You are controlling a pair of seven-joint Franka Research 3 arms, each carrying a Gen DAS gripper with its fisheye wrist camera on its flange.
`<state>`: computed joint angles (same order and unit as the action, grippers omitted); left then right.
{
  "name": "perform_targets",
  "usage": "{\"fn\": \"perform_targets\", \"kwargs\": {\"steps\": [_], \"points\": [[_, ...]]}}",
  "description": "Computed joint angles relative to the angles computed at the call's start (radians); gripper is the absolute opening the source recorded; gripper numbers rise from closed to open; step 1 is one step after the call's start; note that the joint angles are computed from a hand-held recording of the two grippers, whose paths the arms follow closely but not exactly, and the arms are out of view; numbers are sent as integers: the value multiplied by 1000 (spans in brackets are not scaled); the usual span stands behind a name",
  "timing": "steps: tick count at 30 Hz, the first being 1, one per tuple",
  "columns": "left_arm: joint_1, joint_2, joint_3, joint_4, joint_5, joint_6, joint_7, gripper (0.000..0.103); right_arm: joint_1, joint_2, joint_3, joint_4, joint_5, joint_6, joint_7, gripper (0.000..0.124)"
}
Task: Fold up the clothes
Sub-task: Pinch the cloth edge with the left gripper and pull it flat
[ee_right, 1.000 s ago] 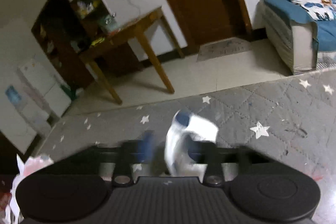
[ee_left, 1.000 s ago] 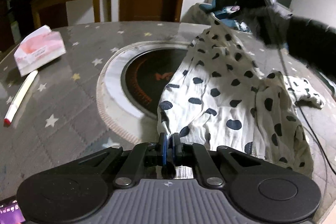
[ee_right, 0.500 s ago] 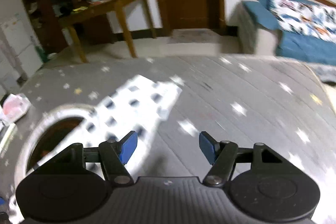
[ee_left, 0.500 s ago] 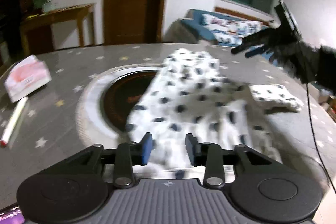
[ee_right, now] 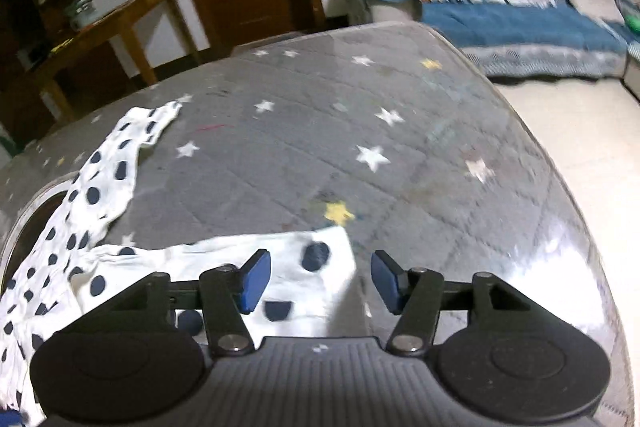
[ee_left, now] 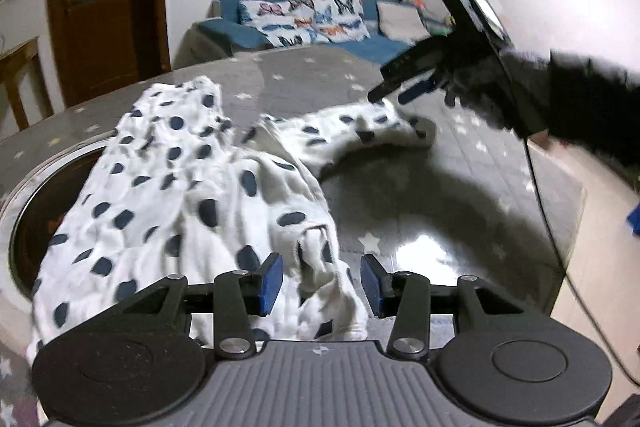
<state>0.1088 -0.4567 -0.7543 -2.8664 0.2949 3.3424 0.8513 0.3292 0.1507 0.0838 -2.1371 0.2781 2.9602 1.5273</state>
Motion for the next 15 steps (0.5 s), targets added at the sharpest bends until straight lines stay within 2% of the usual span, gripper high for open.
{"fn": "perform_targets", "kwargs": {"steps": [2,4,6,8,9,10,11,13,15], "points": [[71,0,-82,21,0,-18,-3,45,-19,10,17,-2,49,19,-40,56],[89,23,-93,34,13,-21,-5,44,-24,29,27,13,76,26,-68,56],[96,38,-94,43,24,-32,-8,40,5,53,-2,33,23,26,-34,56],[108,51,-100,51,38,-43,-11,29,44,78,-39,54,-54,36,15,46],[108,54,-98,51,45,-41,-14,26,62,86,-56,65,-87,32,41,34],[116,56,-102,51,52,-35,-14,19,78,94,-72,78,-121,27,67,24],[118,57,-102,49,56,-31,-13,13,91,102,-87,91,-154,26,87,24],[110,67,-85,45,62,-17,-4,7,118,118,-114,120,-219,22,126,22],[33,92,15,29,69,17,18,5,116,135,-107,159,-236,34,133,21]]}}
